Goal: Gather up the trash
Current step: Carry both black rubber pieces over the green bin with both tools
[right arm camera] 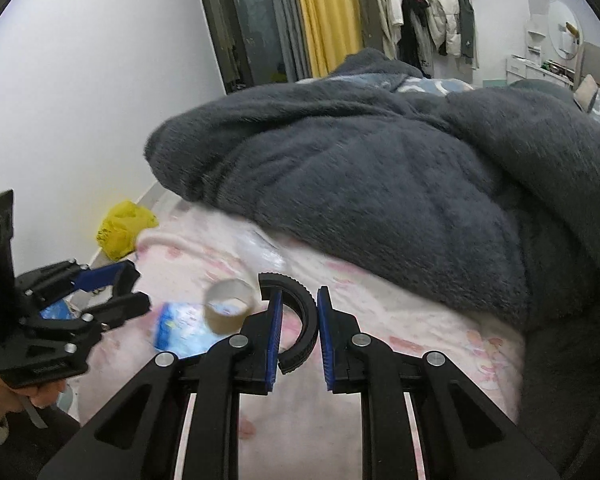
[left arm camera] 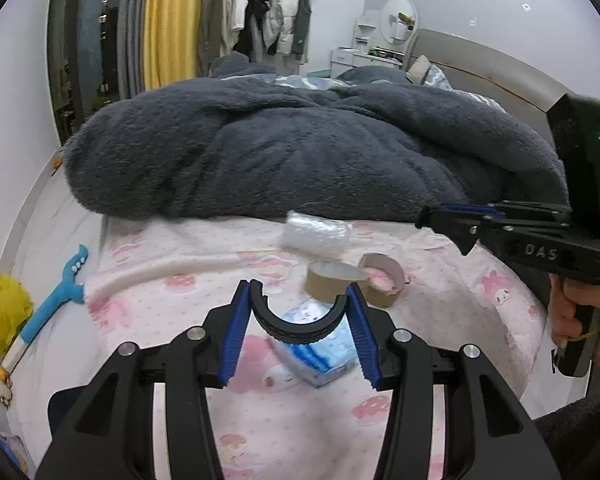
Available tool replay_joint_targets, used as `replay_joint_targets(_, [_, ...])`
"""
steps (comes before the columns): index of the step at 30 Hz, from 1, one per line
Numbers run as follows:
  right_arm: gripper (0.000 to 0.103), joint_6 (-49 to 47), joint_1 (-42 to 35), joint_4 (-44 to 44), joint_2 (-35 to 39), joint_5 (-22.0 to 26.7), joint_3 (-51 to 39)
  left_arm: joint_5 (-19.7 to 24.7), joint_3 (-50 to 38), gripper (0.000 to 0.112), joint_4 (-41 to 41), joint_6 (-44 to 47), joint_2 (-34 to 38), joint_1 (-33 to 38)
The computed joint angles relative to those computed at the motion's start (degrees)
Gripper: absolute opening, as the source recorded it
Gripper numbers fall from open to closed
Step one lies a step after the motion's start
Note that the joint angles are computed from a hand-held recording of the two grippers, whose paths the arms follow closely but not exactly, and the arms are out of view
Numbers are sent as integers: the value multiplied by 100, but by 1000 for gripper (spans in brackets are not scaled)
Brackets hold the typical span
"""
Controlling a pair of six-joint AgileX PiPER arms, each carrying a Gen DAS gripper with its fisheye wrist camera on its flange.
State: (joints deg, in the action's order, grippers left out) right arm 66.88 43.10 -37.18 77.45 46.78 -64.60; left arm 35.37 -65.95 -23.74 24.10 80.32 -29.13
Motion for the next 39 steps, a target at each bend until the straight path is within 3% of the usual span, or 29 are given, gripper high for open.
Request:
replay_joint_targets(26, [18,-815,737,384,1631,474,-2728,339,226,51,-106,198,-99,1674])
replay_joint_targets(39, [18,-1509,820,1039,3067,679,-4531,524,642,51,-243,952,431,3270])
